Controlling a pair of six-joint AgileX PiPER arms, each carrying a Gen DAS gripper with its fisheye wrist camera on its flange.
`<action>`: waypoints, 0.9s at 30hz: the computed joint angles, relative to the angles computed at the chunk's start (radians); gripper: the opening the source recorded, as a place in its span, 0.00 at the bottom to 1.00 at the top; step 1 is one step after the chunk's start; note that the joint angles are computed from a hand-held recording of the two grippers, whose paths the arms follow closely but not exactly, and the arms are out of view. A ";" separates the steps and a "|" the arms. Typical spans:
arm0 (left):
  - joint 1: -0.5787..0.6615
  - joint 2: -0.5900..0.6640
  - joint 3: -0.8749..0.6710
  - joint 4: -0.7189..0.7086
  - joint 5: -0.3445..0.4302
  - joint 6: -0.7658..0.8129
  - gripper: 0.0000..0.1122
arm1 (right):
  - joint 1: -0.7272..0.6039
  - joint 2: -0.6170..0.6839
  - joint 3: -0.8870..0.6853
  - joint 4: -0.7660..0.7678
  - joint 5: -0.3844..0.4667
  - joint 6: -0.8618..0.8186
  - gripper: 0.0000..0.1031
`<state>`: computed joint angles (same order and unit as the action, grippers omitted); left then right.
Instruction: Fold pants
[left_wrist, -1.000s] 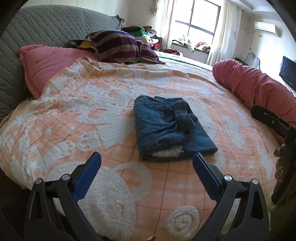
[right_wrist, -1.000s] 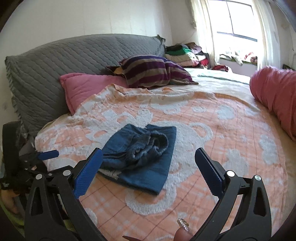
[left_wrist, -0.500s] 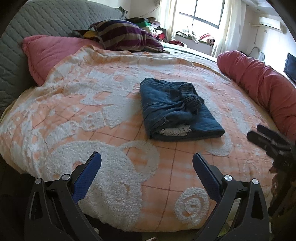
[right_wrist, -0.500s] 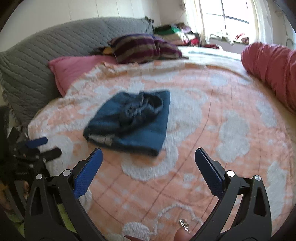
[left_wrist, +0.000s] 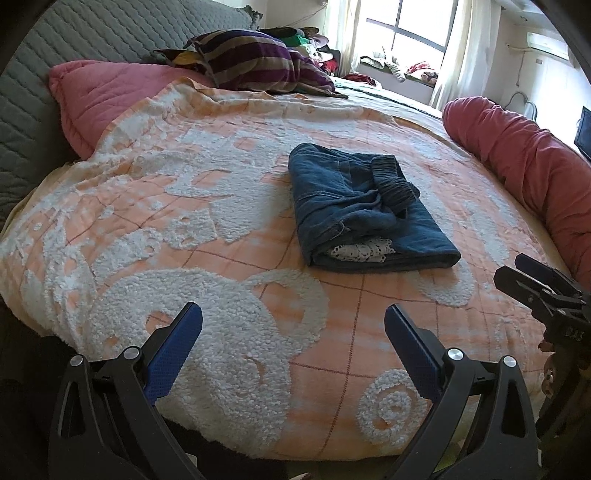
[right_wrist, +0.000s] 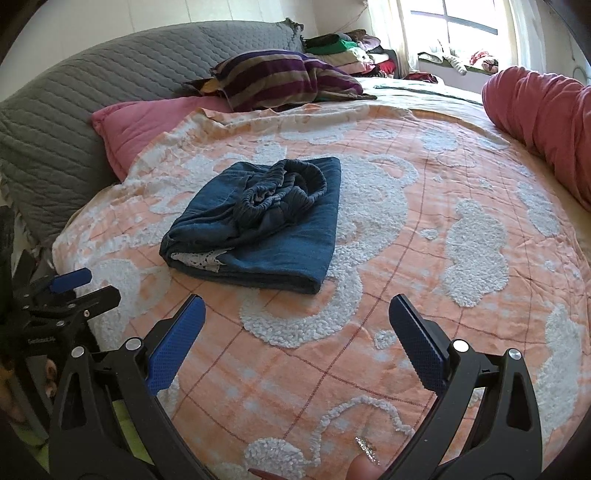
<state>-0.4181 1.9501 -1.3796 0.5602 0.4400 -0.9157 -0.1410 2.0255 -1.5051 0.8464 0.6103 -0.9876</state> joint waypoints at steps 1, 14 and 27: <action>0.000 0.000 0.000 0.003 0.000 -0.002 0.88 | 0.000 0.000 -0.001 0.001 0.002 -0.002 0.91; 0.005 -0.013 0.010 -0.008 -0.013 0.006 0.88 | 0.008 -0.016 0.014 0.002 -0.010 -0.006 0.91; 0.008 -0.015 0.016 -0.053 -0.035 0.041 0.88 | 0.000 -0.011 0.005 -0.002 -0.013 0.002 0.91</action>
<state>-0.4096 1.9347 -1.3638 0.5074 0.4052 -0.8749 -0.1408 2.0141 -1.5000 0.8445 0.5975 -0.9857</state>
